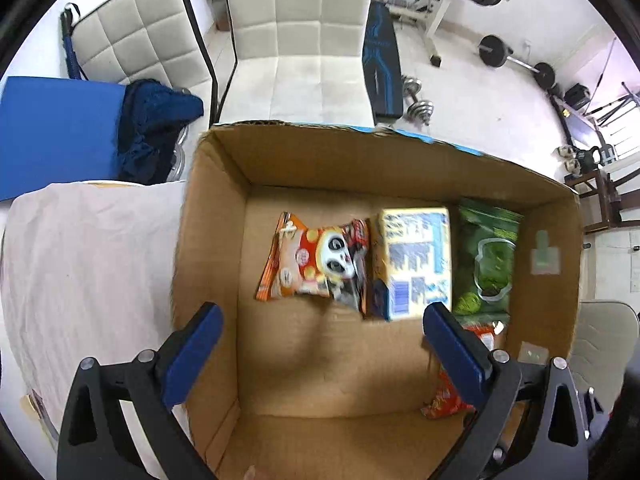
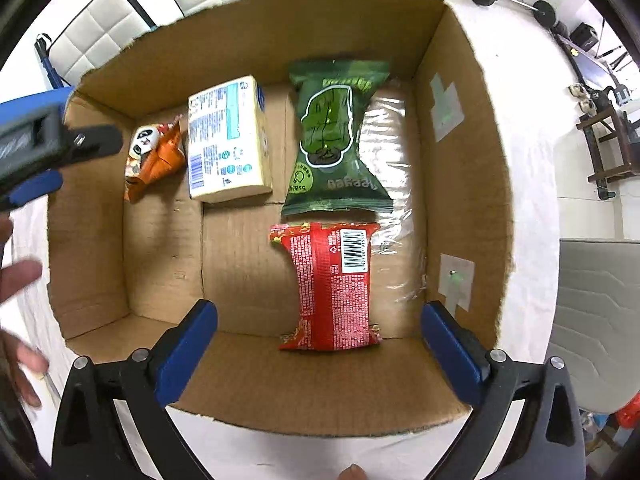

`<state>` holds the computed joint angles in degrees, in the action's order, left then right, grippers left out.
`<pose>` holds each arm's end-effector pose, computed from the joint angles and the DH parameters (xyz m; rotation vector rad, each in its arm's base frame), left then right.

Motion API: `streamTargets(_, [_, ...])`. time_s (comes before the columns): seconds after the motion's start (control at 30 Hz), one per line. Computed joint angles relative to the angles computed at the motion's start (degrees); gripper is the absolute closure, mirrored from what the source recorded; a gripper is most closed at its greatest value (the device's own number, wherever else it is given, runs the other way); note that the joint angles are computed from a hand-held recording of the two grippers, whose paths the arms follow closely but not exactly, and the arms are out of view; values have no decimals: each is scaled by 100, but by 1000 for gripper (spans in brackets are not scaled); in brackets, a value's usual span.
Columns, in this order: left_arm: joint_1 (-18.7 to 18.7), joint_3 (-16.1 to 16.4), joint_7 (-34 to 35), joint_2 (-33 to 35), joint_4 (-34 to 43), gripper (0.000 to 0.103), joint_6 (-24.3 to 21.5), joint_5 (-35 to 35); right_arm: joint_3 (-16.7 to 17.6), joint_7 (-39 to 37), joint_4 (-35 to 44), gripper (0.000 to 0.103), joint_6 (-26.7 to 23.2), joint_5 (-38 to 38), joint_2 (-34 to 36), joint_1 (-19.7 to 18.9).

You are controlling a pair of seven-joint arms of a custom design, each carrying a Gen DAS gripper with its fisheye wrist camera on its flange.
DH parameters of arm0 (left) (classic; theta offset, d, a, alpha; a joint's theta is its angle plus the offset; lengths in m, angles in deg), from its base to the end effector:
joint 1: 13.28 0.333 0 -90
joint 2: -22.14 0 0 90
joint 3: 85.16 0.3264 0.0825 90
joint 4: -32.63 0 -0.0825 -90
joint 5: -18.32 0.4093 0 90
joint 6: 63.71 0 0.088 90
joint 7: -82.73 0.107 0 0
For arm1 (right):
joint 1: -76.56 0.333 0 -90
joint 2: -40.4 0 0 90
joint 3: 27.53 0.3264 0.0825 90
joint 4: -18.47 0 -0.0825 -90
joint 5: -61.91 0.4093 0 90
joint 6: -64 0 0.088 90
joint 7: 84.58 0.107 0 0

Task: Organize soft objects
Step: 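Carry both packs into the box and open both tools, then reach down and grasp the lilac cloth with the right tool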

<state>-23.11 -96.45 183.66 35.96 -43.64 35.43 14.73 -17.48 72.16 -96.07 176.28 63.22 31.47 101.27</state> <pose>0.6291 -0.2306 0.6234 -1.5240 2.7064 -0.3030 0.4465 0.3171 0.5401 -1.4576 2.6535 0.0090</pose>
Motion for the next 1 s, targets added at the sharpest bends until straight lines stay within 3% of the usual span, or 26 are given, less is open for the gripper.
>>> streamTargets(0.17, [136,59,290,-880,-993,0,653,-100,53,70,219,0,-303,-210,-112,0])
streamTargets(0.4, [257,170,558,-1719,-1830,0,901,-396,225,271,328,0,-607,-510,-430,78])
streamTargets(0.8, [267,395,895,-2912,-2508,0,1112,-758,597,720,776,0,-1024,-1047,-702,302])
streamTargets(1.0, [258,537,964,-3243,-2583,0,942,-989,793,966,1070,0,-1366,-1310,-793,404])
